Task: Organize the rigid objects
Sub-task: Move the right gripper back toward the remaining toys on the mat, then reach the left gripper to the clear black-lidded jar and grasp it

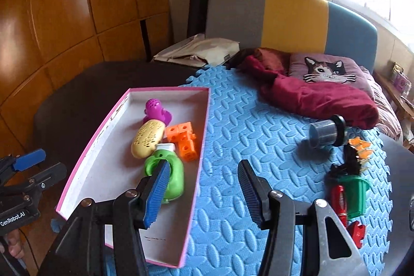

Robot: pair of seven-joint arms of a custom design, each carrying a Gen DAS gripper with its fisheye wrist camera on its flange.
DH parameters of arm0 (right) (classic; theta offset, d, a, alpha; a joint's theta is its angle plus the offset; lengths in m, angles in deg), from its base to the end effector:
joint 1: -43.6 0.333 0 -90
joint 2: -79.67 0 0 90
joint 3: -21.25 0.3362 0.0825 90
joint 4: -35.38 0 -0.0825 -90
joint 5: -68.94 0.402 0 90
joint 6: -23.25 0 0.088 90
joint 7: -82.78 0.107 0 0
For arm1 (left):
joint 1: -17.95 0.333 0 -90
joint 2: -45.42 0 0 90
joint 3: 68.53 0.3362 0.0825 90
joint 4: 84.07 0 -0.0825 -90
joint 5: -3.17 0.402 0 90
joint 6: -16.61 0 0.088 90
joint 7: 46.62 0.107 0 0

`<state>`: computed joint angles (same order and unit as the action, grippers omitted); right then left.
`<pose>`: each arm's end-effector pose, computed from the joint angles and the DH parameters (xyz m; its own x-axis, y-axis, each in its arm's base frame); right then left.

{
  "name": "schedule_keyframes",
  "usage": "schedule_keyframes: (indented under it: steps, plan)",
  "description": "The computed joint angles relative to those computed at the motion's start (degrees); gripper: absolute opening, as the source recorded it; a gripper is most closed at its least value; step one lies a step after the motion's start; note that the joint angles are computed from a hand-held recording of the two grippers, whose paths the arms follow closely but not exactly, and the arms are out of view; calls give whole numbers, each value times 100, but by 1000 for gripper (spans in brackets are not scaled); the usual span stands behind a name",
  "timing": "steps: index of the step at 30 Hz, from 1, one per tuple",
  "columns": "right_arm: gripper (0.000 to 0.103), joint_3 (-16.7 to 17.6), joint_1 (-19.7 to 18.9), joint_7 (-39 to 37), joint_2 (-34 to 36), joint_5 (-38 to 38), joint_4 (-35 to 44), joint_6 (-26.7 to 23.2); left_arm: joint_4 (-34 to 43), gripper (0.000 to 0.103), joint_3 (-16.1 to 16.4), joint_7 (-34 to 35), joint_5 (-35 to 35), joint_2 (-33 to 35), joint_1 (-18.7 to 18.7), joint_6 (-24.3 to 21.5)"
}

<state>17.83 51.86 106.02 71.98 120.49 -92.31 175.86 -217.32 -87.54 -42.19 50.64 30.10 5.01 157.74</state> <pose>0.5526 0.0231 0.4952 0.5386 -0.8413 -0.0468 -0.5991 -0.3433 -0.7233 0.4277 -0.2775 0.4918 0.3326 -0.9414 0.0553 -0.6514 -0.2718 -0.7084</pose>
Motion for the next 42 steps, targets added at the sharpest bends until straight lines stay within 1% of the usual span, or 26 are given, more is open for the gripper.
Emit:
schedule_keyframes:
  steps: [6,10,15,17,21,22,23,24,25,26,28,31,33,35,37,40,42]
  plan:
    - [55,-138,-176,-46,72,106,170,133,196,69,-14,192,18,194,-71,9]
    - [55,-240,-364,-87,224,240,399,383,356,69,0,341,50,349,-126,72]
    - [55,-309,-699,131,640,279,784,810,643,69,15,560,112,617,-225,112]
    - [55,-307,-858,359,908,206,970,1096,793,69,43,712,71,759,-276,141]
    - [55,-321,-1226,1299,1411,-187,1284,1427,1108,69,104,887,-8,1061,-367,196]
    - [55,-298,-1352,1647,1510,-321,1331,1414,1201,69,125,974,-38,1151,-394,231]
    - [55,-476,-1321,2377,1623,-856,1409,1274,1289,69,141,1046,-57,1231,-423,234]
    - [55,-602,-1327,2915,1727,-1191,1537,1041,1417,69,153,1139,-80,1345,-457,223]
    - [55,-527,-1500,3115,1804,-1124,1686,801,1519,69,173,1202,-93,1441,-489,231]
    - [55,-489,-1589,3251,1851,-1137,1768,672,1615,69,195,1258,-116,1533,-522,257]
    - [55,-450,-1690,3572,1916,-1406,1848,526,1808,69,239,1400,-207,1717,-587,324]
    - [55,-282,-1888,3540,1938,-1303,1924,274,2154,69,298,1671,-362,2026,-704,332]
    - [55,-249,-1908,3572,1901,-1346,1857,308,2428,69,341,1878,-492,2265,-775,341]
    - [55,-201,-1971,3507,1888,-1218,1865,229,2651,69,399,2048,-639,2453,-832,366]
    - [55,-210,-1978,3569,1911,-1245,1906,160,3020,69,459,2250,-660,2741,-925,275]
    - [55,-211,-2008,3639,1912,-1220,1941,37,3652,69,550,2815,-722,3229,-1055,109]
    - [55,-212,-2019,3663,1909,-1211,1957,-21,4106,69,576,3280,-948,3572,-1090,42]
